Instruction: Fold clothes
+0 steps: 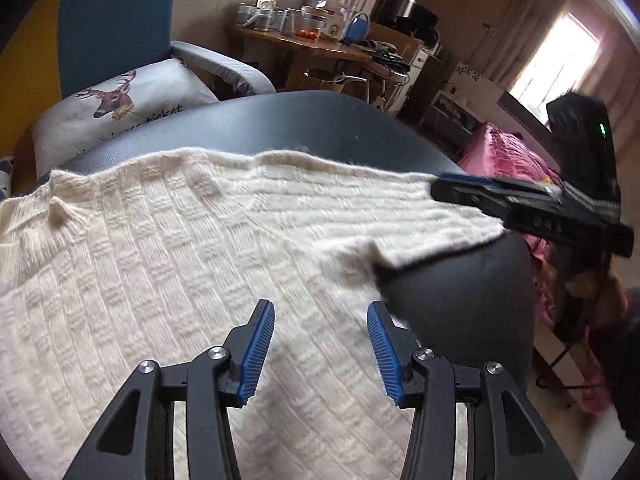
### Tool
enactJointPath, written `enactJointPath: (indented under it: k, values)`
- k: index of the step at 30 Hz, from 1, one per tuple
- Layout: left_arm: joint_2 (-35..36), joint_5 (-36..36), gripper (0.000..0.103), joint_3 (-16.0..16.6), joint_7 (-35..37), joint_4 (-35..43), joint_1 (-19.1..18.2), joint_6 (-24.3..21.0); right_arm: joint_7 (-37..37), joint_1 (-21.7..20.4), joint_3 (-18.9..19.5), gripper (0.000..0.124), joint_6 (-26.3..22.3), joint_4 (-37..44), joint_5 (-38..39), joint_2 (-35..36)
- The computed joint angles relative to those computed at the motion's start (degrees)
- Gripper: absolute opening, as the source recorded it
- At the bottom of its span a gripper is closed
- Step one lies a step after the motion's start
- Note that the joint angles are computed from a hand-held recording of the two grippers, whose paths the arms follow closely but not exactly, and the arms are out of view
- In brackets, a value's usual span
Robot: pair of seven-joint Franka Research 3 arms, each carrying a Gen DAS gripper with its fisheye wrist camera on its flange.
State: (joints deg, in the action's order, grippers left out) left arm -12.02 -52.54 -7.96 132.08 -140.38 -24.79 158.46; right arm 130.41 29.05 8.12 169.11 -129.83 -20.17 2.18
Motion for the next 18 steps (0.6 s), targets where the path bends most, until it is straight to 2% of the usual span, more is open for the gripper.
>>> enactJointPath:
  k: [1,2,3,4,5,7,8,11,14,15,17,18]
  values:
    - [-0.78,-1.00,0.049,0.05,0.69,-0.84,-0.45,-0.52,-1.74,0.40,0.47,0.024,-2.89,2.03,1.08,1.78]
    - [-1.43,-2.23,0.049,0.31,1.37,-1.49,-0.91,-1.38,-1.85,1.19,0.22,0.024,-8.24,4.66,-0.02,3.63]
    - [-1.72,-2.62,0.049,0.34,1.24,-2.01,-1.03,-2.16,-1.38,2.68,-1.34,0.025,-11.56,6.13,-1.63,5.46]
    - [-1.66,-2.27,0.049,0.21,0.40,-2.39,-0.88,-2.85,0.71,2.17,-1.23,0.025,-11.68,5.82,-3.35,5.41]
    - [-1.50,-3.52,0.049,0.48,0.55,-2.77,-1.05,-3.43,1.54,1.88,-1.67,0.025,-9.36,4.36,-2.57,4.84]
    - [-1.82,-11.83,0.049,1.64,5.26,-3.89,-2.09,-3.36,2.05,1.83,-2.04,0.025,-7.71,3.13,-0.98,4.21]
    - [-2.09,-14.73,0.049,1.74,7.07,-4.24,-2.02,-3.68,3.65,2.37,-2.42,0.025,-8.05,3.24,-2.81,4.17]
    - [-2.26,-20.24,0.049,1.29,9.52,-4.39,-0.62,-5.10,8.54,4.03,-2.82,0.025,-12.19,5.09,-9.85,4.41]
    - [-3.89,-20.37,0.049,0.58,6.39,-4.90,1.52,-6.81,9.91,3.89,-2.15,0.026,-13.82,5.86,-9.71,4.25]
    - [-5.06,-20.59,0.049,0.61,5.48,-5.50,2.08,-6.81,10.87,4.10,-1.92,0.025,-15.45,6.61,-9.86,4.10]
    - [-8.78,-21.64,0.050,1.17,5.26,-7.84,3.05,-4.92,15.37,5.21,-1.78,0.025,-17.75,8.51,-15.24,3.65]
    - [-10.41,-21.20,0.050,1.89,5.11,-8.82,3.85,-3.96,15.97,5.41,-1.39,0.025,-17.36,9.53,-16.83,3.73]
